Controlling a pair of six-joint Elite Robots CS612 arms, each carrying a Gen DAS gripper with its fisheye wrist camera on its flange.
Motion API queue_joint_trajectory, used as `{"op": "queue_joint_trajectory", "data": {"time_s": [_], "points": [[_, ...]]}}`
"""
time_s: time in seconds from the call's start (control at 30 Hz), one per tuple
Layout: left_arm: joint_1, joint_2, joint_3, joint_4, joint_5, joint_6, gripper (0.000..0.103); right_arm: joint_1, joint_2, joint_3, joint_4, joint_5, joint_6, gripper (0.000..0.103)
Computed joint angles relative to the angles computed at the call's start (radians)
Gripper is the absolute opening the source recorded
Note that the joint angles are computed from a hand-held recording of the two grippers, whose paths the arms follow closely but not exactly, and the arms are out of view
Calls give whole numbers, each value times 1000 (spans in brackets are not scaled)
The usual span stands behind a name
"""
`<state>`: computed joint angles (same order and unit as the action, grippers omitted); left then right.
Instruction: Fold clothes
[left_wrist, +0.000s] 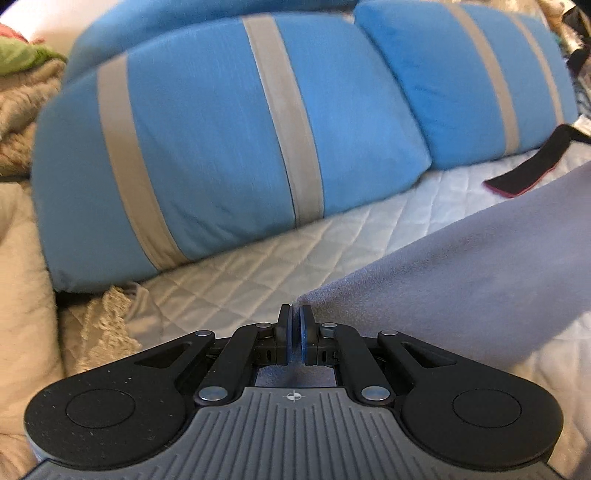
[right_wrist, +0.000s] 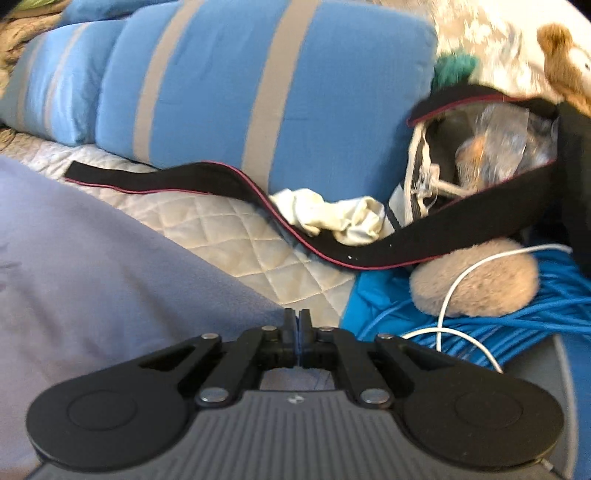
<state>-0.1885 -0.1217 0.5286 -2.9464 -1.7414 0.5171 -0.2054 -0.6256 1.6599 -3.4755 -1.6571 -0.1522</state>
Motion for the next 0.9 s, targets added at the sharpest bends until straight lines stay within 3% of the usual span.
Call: {"op": "queue_joint_trajectory", "data": {"time_s": [0.2,0.3,0.4,0.73,0.9], "points": [[22,-110,218,-153,-61,-16,4,27,-58,102,-72,-35,-12,1],[44,-148,293,-195,-138,-49,4,38,-83,157,-114,-46,4,1],[59,-187,376,-227,-163,-59,4,50,-106,212,-153,-54,17,1],[91,-276,585,-291,-199,-43,4,88,-140,360,-261,-59,53,1],[96,-315,647,-263,-199,14,4,94,-149,403,-269,-43,60,1]]}}
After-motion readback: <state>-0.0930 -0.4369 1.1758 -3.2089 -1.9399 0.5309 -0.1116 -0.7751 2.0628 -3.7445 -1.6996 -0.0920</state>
